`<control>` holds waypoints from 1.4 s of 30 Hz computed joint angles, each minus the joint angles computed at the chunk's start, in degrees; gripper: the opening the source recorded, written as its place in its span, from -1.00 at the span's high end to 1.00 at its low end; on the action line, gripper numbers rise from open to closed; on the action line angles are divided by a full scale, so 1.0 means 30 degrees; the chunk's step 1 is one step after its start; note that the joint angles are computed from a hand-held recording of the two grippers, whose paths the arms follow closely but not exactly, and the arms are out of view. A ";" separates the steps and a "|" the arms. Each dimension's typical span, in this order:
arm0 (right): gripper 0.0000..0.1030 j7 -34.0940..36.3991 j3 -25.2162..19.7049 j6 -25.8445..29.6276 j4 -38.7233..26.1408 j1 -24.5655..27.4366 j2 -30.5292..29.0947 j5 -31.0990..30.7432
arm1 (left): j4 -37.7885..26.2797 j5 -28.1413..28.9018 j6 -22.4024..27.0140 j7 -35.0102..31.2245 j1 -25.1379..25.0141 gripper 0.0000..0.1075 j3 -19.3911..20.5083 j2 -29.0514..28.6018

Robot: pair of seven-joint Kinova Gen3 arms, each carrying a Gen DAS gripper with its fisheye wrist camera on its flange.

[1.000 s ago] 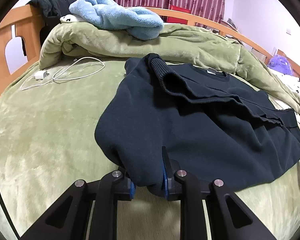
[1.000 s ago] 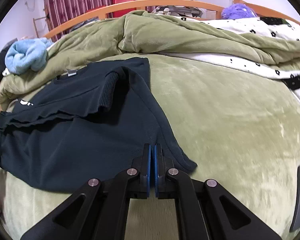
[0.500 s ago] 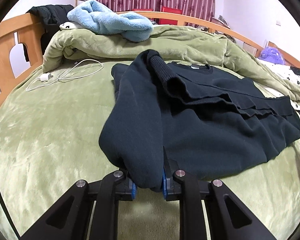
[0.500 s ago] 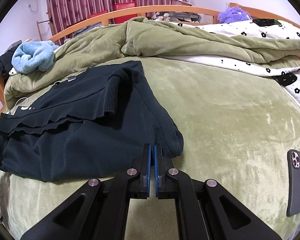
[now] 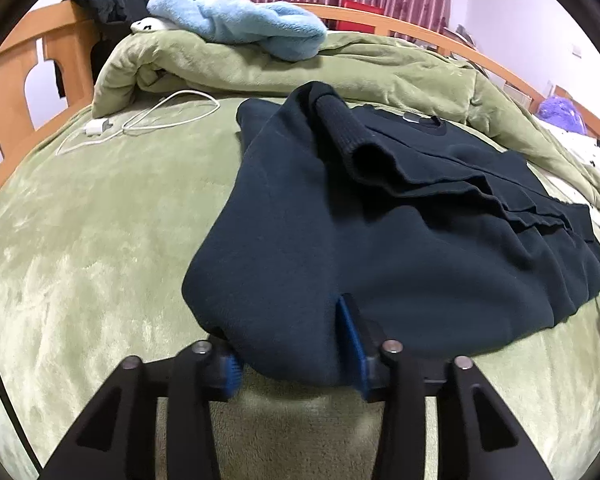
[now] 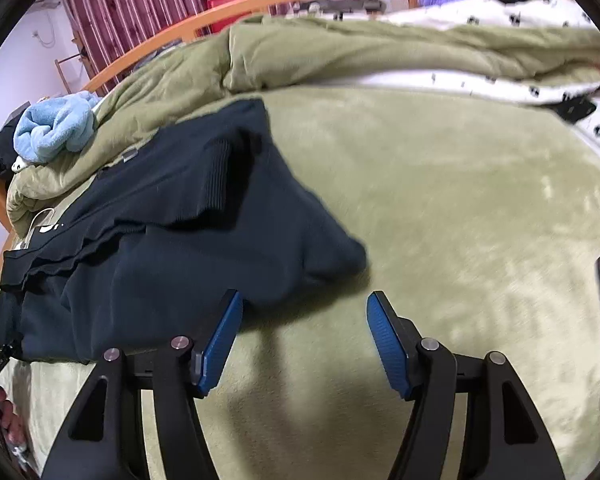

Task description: Fold small clothes

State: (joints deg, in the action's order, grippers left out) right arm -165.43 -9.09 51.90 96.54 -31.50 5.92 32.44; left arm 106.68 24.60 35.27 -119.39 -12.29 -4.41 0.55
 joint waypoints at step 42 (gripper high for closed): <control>0.83 -0.2892 0.0105 0.0952 -0.0659 -0.2472 0.0608 0.1631 | 0.1942 0.1209 -0.0222 -0.2714 0.0447 0.70 -0.1327 -0.2373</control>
State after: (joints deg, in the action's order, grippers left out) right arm -174.11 -8.77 54.76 94.57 -38.92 7.74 37.33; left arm 112.50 28.22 34.60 -127.53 -10.95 -8.39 -6.57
